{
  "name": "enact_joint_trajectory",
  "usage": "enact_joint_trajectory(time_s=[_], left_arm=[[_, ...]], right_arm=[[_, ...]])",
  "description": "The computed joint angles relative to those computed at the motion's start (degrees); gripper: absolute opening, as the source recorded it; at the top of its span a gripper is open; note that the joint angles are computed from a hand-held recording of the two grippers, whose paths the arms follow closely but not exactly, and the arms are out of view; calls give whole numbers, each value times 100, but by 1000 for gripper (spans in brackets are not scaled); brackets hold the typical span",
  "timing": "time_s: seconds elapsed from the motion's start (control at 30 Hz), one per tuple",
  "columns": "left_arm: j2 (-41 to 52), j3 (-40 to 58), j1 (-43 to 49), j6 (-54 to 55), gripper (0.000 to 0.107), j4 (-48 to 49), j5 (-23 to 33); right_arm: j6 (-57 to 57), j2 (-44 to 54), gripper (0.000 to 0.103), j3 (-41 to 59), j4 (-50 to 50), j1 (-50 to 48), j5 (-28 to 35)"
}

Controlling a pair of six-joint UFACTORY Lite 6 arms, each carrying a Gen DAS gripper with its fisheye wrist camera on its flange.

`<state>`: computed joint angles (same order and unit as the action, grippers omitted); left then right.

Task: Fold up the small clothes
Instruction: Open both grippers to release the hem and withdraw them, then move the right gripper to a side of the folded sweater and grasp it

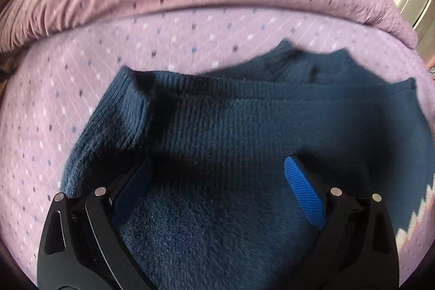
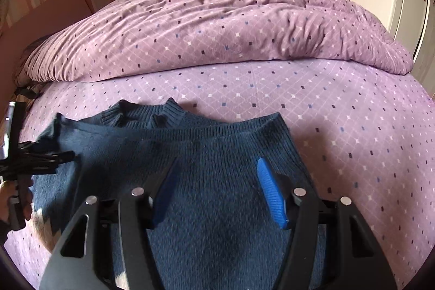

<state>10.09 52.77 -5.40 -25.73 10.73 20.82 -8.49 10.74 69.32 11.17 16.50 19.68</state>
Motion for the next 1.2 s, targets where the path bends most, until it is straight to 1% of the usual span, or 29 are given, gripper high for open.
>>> enact_joint_trajectory(time_s=[0.03,0.13,0.23,0.33,0.37,0.4,0.47,0.5,0.53,0.57,0.73,0.9,0.97,1.03,1.13,1.2], left_arm=[[44,-30,26,73,97,-81,-68],[48,-84,-16,-190,97,150,-127],[-124,-176,-203,-920,97,850,-82],[-731,-617,-482,-1883,99,1692,-34],[-934,-742,-550,-2123,100,1889,20],[-1121,-844,-645,-2419,100,2133,117],[-1633,-1112,-960,-3219,100,2727,463],[-1912,-1235,-1143,-3478,100,2836,651],[-2070,-1301,-1270,-3626,100,2884,784],[-2298,-1360,-1517,-3859,100,2922,1087],[-2901,-1477,-2124,-4261,100,2729,1807],[-3258,-1472,-2687,-4497,100,2459,2275],[-3335,-1432,-2858,-4520,100,2313,2412],[-3400,-1376,-3017,-4537,100,2191,2552],[-3578,-1296,-3417,-4773,100,2135,2883],[-3638,-1180,-3767,-4983,100,2188,3226]], right_arm=[[-41,-68,60,-51,37,-4,10],[-44,-196,60,-185,43,-24,30],[19,-292,61,-254,36,-30,16],[138,-445,62,-365,-25,-14,-40],[247,-481,65,-382,-123,3,-43],[418,-534,74,-422,-280,29,-60],[712,-694,74,-559,-551,67,-129],[714,-766,74,-613,-537,71,-112],[816,-865,74,-700,-616,80,-104],[889,-915,74,-745,-682,89,-99],[1436,-1404,74,-1162,-1234,191,9],[1846,-1965,75,-1613,-1591,347,190],[2154,-2268,75,-1836,-1903,465,255],[2235,-2516,75,-1996,-1937,520,351],[2099,-2923,74,-2262,-1695,529,503],[2204,-3211,74,-2444,-1745,594,631]])
